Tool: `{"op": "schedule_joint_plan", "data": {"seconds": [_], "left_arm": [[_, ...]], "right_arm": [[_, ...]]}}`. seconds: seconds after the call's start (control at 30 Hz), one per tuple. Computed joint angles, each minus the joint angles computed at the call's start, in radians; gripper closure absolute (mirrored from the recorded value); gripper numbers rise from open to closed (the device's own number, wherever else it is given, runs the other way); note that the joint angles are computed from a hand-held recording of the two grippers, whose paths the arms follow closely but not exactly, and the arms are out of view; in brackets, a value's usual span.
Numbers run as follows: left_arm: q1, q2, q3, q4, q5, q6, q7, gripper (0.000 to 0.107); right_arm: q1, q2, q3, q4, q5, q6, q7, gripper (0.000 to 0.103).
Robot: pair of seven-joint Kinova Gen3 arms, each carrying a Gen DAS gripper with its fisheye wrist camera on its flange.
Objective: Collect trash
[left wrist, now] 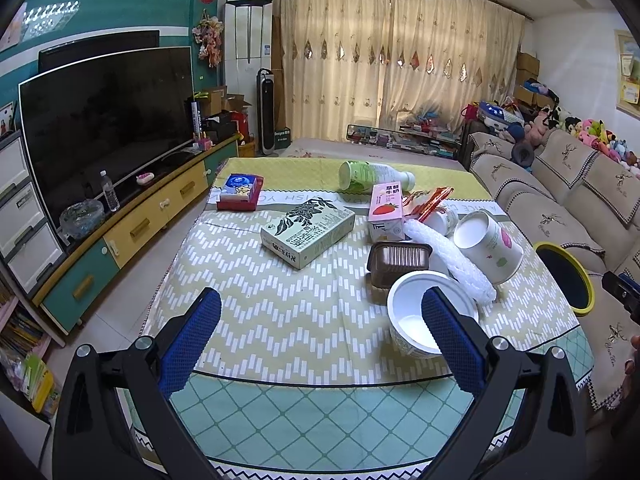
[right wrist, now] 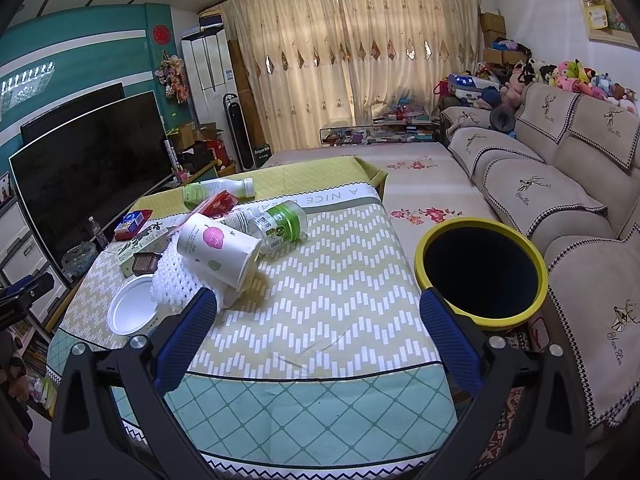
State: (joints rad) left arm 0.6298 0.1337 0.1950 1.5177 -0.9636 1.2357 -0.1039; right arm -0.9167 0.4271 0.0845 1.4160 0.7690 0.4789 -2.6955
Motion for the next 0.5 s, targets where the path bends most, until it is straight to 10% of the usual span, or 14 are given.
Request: {"op": "schedule_joint_plan", "data": {"seconds": [0.5], "left_arm": [[-0.001, 0.011, -0.009, -0.005, 0.007, -0.010, 0.002, 0.008]], "right_arm": [[0.015, 0.007, -0.006, -0.012, -0.048, -0.005, 0.042, 0.006]]}}
